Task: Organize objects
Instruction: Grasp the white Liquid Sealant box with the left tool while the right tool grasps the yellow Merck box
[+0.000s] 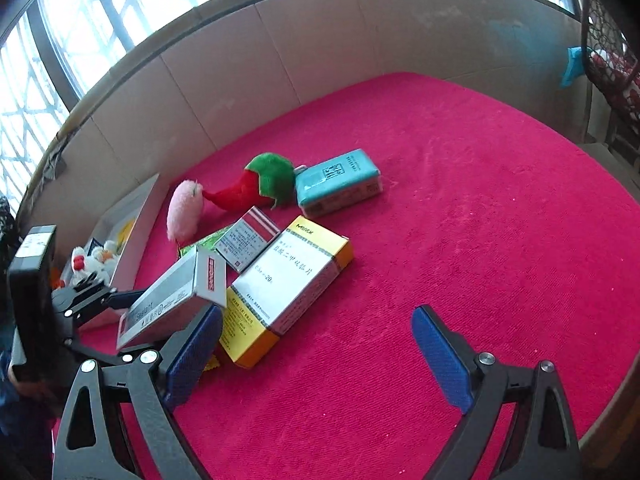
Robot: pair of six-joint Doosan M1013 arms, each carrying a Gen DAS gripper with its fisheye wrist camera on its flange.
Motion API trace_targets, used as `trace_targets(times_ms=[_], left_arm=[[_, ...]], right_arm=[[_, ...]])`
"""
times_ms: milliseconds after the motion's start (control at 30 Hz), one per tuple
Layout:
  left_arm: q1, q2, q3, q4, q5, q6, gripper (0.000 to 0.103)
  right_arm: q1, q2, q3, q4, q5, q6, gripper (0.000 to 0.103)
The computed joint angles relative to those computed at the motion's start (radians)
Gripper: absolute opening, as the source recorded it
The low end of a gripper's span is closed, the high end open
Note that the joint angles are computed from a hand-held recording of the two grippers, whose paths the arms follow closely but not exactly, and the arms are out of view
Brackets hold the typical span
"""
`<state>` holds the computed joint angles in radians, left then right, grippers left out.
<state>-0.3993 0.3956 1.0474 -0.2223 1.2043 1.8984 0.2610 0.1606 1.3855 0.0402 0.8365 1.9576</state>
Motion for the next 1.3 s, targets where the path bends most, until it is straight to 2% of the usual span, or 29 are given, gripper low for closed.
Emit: trace_targets(times_ms=[100, 200, 233, 300, 400, 533, 600, 700, 800, 867, 967, 1067, 1133, 1233, 1300], left_arm=[[0.012, -0.033, 0.051, -0.041, -0.046, -0.121, 0.071], [0.017, -0.059, 0.100, -0.069, -0.088, -0.145, 0.071], [0.015, -0.048, 0.083, -0.070, -0.089, -0.145, 0.071], [0.012, -0.041, 0.069, -0.045, -0.081, -0.132, 0.072], [-0.016, -0.002, 0.011, 0.022, -0.044, -0.061, 0.072], [-0.029, 0.036, -0.031, 0.026, 0.006, 0.018, 0.072], [-0.027, 0.031, -0.017, 0.013, -0.016, 0.011, 0.055], [-0.012, -0.007, 0.051, 0.011, -0.117, -0.078, 0.046], [0.016, -0.052, 0.114, -0.019, -0.177, -0.181, 0.045], [0.012, -0.080, 0.152, 0.002, -0.227, -0.220, 0.043], [0.005, -0.106, 0.191, 0.017, -0.279, -0.268, 0.043], [0.000, -0.111, 0.203, 0.047, -0.286, -0.301, 0.043], [0.001, -0.110, 0.201, 0.056, -0.264, -0.303, 0.044], [-0.008, -0.092, 0.189, 0.049, -0.255, -0.309, 0.046], [-0.012, -0.082, 0.188, 0.037, -0.253, -0.310, 0.050]], right_arm=[[0.013, 0.016, -0.018, -0.033, 0.036, 0.020, 0.098], [0.019, 0.024, -0.020, -0.049, 0.045, 0.052, 0.098], [0.020, 0.024, -0.018, -0.054, 0.044, 0.056, 0.098], [0.019, 0.023, -0.018, -0.061, 0.045, 0.074, 0.098], [0.012, 0.017, -0.019, -0.051, 0.041, 0.082, 0.098], [0.014, 0.019, -0.027, -0.052, 0.085, 0.079, 0.098], [0.026, 0.028, -0.033, -0.085, 0.114, 0.095, 0.098], [0.037, 0.044, -0.048, -0.091, 0.130, 0.096, 0.098], [0.052, 0.062, -0.073, -0.118, 0.125, 0.114, 0.098], [0.064, 0.086, -0.109, -0.140, 0.139, 0.135, 0.098], [0.091, 0.133, -0.170, -0.222, 0.210, 0.193, 0.098], [0.100, 0.168, -0.208, -0.241, 0.260, 0.237, 0.101], [0.108, 0.188, -0.237, -0.269, 0.305, 0.266, 0.101], [0.108, 0.189, -0.236, -0.260, 0.303, 0.289, 0.101], [0.111, 0.191, -0.240, -0.267, 0.308, 0.301, 0.101]])
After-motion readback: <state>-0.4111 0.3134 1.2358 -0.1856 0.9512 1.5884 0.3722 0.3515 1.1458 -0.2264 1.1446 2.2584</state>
